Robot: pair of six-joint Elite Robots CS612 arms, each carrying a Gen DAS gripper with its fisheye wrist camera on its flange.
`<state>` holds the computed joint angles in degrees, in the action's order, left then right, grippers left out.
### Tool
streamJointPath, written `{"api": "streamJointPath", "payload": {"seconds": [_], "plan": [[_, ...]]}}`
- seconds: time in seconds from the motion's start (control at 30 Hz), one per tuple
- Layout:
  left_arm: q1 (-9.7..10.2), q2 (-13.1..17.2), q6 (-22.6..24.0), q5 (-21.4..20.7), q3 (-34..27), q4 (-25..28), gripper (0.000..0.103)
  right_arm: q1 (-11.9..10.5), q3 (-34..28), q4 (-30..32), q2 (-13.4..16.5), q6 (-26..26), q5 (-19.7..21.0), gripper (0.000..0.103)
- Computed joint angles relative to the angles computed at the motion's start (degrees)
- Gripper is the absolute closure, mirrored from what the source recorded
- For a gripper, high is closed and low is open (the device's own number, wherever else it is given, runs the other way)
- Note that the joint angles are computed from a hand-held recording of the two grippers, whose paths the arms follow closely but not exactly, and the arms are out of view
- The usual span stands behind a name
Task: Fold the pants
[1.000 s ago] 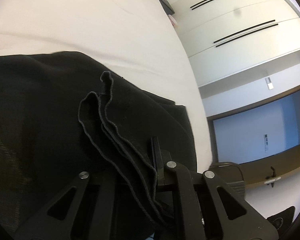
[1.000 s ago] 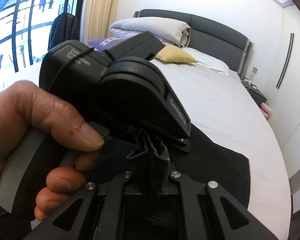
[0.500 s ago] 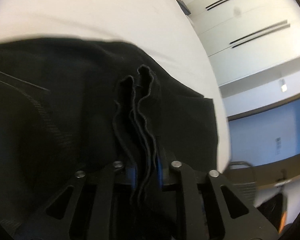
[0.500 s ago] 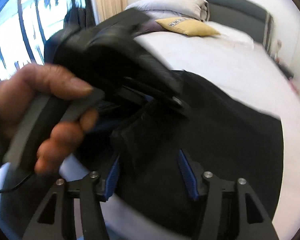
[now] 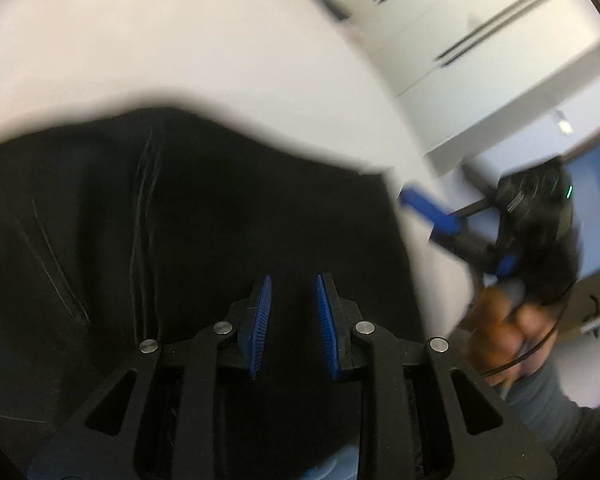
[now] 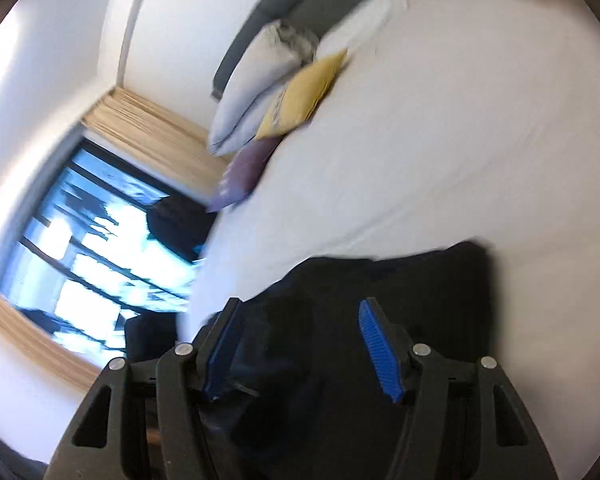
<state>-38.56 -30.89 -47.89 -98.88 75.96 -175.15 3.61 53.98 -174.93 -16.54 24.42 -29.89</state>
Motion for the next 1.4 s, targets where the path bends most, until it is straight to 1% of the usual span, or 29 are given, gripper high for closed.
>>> {"api": "streamJointPath", "payload": {"seconds": [0.07,0.13,0.17,0.2,0.23,0.27,0.33,0.37,0.4,0.43,0.5,0.57,0.6,0.67,0.73,0.77,0.83,0.9,0.93,1.0,1.03,1.07,1.1,1.17,1.2,1.23,1.3,1.37,1.4], "plan": [[-0.14,0.5,-2.3,-0.5,2.1,-5.8,0.081,0.4,-2.1,8.4,0.9,-4.0,-4.2,0.041],[-0.63,-0.3,-3.4,0.4,5.0,-8.9,0.081,0.4,-5.1,14.1,2.8,-7.1,-5.6,0.061],[-1.22,0.7,-4.0,1.2,3.9,-9.8,0.081,0.4,-3.9,13.3,2.6,-7.0,-6.3,0.086],[-1.51,0.4,-4.6,1.6,5.2,-11.7,0.081,0.1,-3.9,12.9,2.8,-6.0,-6.9,0.096],[-1.91,0.2,-5.2,2.5,6.7,-14.0,0.081,-0.4,-3.9,11.6,3.1,-3.3,-6.7,0.096],[-2.16,-0.7,-5.5,3.4,8.9,-16.3,0.081,-0.9,-3.2,10.4,2.7,-1.3,-6.8,0.095],[-2.12,-1.1,-6.8,4.2,10.7,-18.8,0.081,-1.3,1.4,6.6,-0.1,0.1,-7.9,0.078],[-2.12,-1.1,-7.7,4.1,10.8,-19.0,0.081,-1.6,3.2,4.0,-1.0,0.2,-6.2,0.060],[-2.03,-1.4,-7.9,4.1,11.9,-19.9,0.081,-2.4,4.9,0.5,-1.6,0.6,-2.2,0.048],[-2.28,-1.2,-7.9,4.6,11.2,-19.2,0.081,-2.5,6.1,-2.8,-1.8,1.5,1.4,0.043],[-2.70,-0.7,-7.9,5.3,10.1,-18.3,0.081,-2.5,10.4,-3.8,-3.3,-2.8,7.7,0.031],[-2.92,-0.9,-8.0,5.5,10.6,-18.5,0.081,-1.8,15.3,3.1,-5.4,-11.2,6.3,0.027],[-3.18,-0.6,-8.4,5.8,10.2,-18.5,0.081,-1.6,17.5,4.5,-5.8,-13.0,3.3,0.043],[-3.46,-0.4,-8.9,6.4,10.3,-19.1,0.081,-2.6,20.9,1.0,-6.6,-14.6,0.3,0.070],[-3.80,-0.5,-9.4,7.6,10.4,-19.6,0.081,-3.3,22.2,3.3,-7.9,-11.1,1.6,0.062],[-3.74,-0.7,-9.8,8.0,11.1,-20.8,0.081,-3.2,21.9,3.2,-8.2,-9.9,2.3,0.050],[-4.04,-0.5,-11.0,9.2,11.4,-21.9,0.081,-2.9,20.0,-4.2,-7.9,-7.7,6.1,0.036],[-4.60,0.0,-11.1,10.3,10.7,-21.6,0.081,-1.6,14.7,-11.2,-5.0,-1.4,10.0,0.013],[-4.77,-0.2,-10.7,10.8,11.0,-21.3,0.081,-1.5,12.9,-11.1,-3.9,-0.6,13.6,0.012],[-4.90,-1.1,-9.6,11.6,12.2,-21.2,0.081,0.6,8.8,-3.7,-1.9,-2.9,14.1,0.010],[-5.07,-1.4,-9.3,12.2,12.8,-21.6,0.081,1.6,9.0,2.3,-2.0,-6.0,10.8,0.011],[-5.23,-2.0,-9.4,12.7,13.9,-22.5,0.080,2.1,10.7,6.9,-3.0,-9.0,5.1,0.033],[-5.65,-3.2,-9.9,14.5,15.4,-22.5,0.080,2.1,12.4,9.0,-4.1,-13.3,0.6,0.065],[-6.28,-5.3,-10.6,18.4,18.3,-22.0,0.079,1.5,14.9,7.1,-5.2,-14.5,-1.1,0.067],[-6.53,-6.2,-11.2,20.2,19.9,-23.9,0.075,1.0,16.5,6.7,-6.1,-13.8,-1.3,0.063],[-6.78,-7.1,-12.4,22.3,22.2,-26.8,0.056,0.7,18.2,6.0,-7.4,-12.7,-2.8,0.058],[-7.37,-8.6,-14.9,27.9,25.7,-30.0,0.023,0.3,19.4,1.0,-8.1,-9.1,-1.7,0.040],[-8.09,-9.9,-19.9,35.3,30.3,-35.1,0.019,-0.2,19.7,-5.2,-8.2,-5.5,0.5,0.035],[-8.11,-10.3,-22.0,37.0,31.8,-36.4,0.018,0.0,18.8,-7.8,-7.8,-3.4,1.5,0.035]]}}
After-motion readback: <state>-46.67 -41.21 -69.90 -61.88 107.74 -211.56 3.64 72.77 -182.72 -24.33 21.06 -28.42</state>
